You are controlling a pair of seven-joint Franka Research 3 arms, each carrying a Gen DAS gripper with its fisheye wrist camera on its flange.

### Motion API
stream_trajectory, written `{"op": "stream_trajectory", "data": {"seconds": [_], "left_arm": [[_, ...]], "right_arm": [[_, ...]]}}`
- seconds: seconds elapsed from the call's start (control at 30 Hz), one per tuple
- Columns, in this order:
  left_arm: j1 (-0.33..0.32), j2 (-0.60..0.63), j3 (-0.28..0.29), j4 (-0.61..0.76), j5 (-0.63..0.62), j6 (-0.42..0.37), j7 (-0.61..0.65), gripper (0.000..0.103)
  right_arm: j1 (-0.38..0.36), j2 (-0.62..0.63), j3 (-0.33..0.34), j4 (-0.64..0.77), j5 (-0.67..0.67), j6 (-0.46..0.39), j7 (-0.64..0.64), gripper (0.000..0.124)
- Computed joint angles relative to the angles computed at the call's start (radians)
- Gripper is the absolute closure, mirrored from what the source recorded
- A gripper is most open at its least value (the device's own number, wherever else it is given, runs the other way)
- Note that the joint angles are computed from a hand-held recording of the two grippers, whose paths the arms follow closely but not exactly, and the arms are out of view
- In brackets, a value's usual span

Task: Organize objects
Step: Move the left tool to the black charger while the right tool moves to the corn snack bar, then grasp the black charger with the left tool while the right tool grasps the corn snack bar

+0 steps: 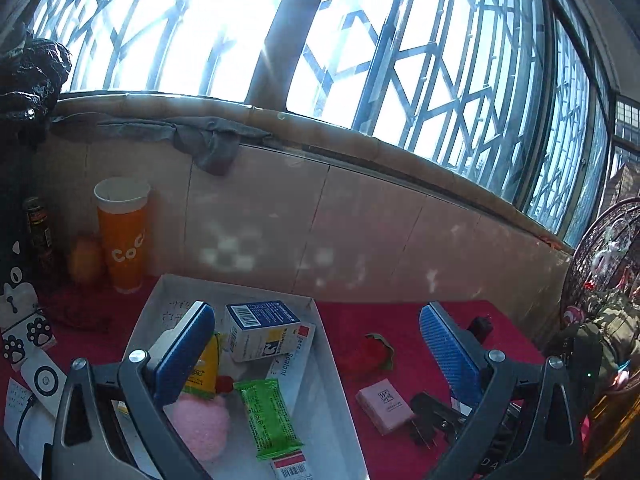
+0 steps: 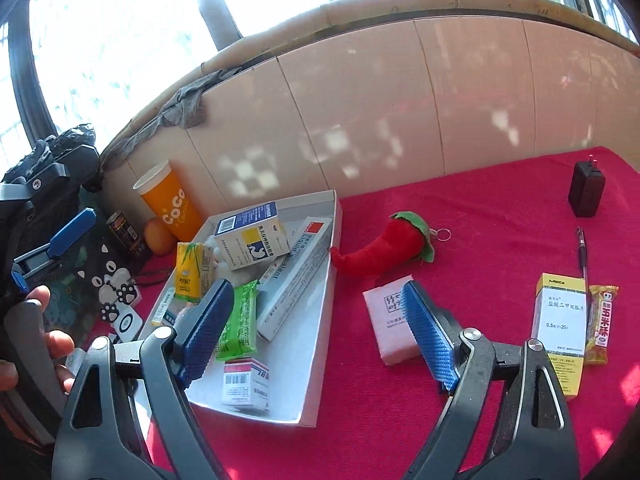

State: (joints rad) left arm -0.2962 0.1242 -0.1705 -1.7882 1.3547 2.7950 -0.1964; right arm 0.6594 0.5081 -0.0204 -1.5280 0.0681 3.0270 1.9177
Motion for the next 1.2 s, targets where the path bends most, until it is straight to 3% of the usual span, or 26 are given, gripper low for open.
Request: {"op": "stream_trajectory", "data": {"seconds": [0.1,0.23,0.3,0.37,0.43,0.57,0.63,0.8,0.87,1.07,1.2], "left_arm": [[-0.011,0.069,-0.021,0.043,-0.139,0.010,0.171,0.000],[0.002,0.199,-0.095,0.122,-0.471,0.047,0.532,0.000],[0.024,0.277,-0.169,0.186,-0.643,0.004,0.720,0.000],[0.020,0.362,-0.220,0.271,-0.753,-0.061,0.851,0.000],[-0.020,0.436,-0.223,0.355,-0.801,-0.127,0.908,0.000],[-0.137,0.546,-0.145,0.516,-0.831,-0.254,0.897,0.000],[-0.186,0.583,-0.101,0.579,-0.839,-0.305,0.887,0.001],[-0.275,0.635,0.003,0.677,-0.854,-0.394,0.882,0.002],[-0.291,0.659,0.024,0.721,-0.865,-0.421,0.888,0.002],[-0.301,0.663,0.029,0.728,-0.902,-0.389,0.934,0.003],[-0.311,0.624,0.035,0.656,-0.905,-0.363,0.885,0.003]], "right_arm": [[0.007,-0.056,-0.072,-0.103,0.004,0.034,0.073,0.037],[0.048,-0.119,-0.221,-0.234,-0.023,0.062,0.241,0.038],[0.116,-0.139,-0.349,-0.290,-0.085,0.057,0.355,0.037],[0.131,-0.152,-0.409,-0.323,-0.132,0.038,0.414,0.038],[0.084,-0.160,-0.384,-0.345,-0.139,0.024,0.419,0.041],[0.005,-0.143,-0.316,-0.331,-0.158,-0.036,0.419,0.067],[-0.053,-0.131,-0.250,-0.320,-0.154,-0.043,0.387,0.067],[-0.041,-0.078,-0.258,-0.246,-0.276,-0.102,0.440,0.076],[-0.090,-0.058,-0.200,-0.213,-0.265,-0.138,0.413,0.079],[-0.109,-0.053,-0.180,-0.201,-0.334,-0.156,0.399,0.089],[-0.085,-0.086,-0.225,-0.241,-0.416,-0.171,0.464,0.101]]}}
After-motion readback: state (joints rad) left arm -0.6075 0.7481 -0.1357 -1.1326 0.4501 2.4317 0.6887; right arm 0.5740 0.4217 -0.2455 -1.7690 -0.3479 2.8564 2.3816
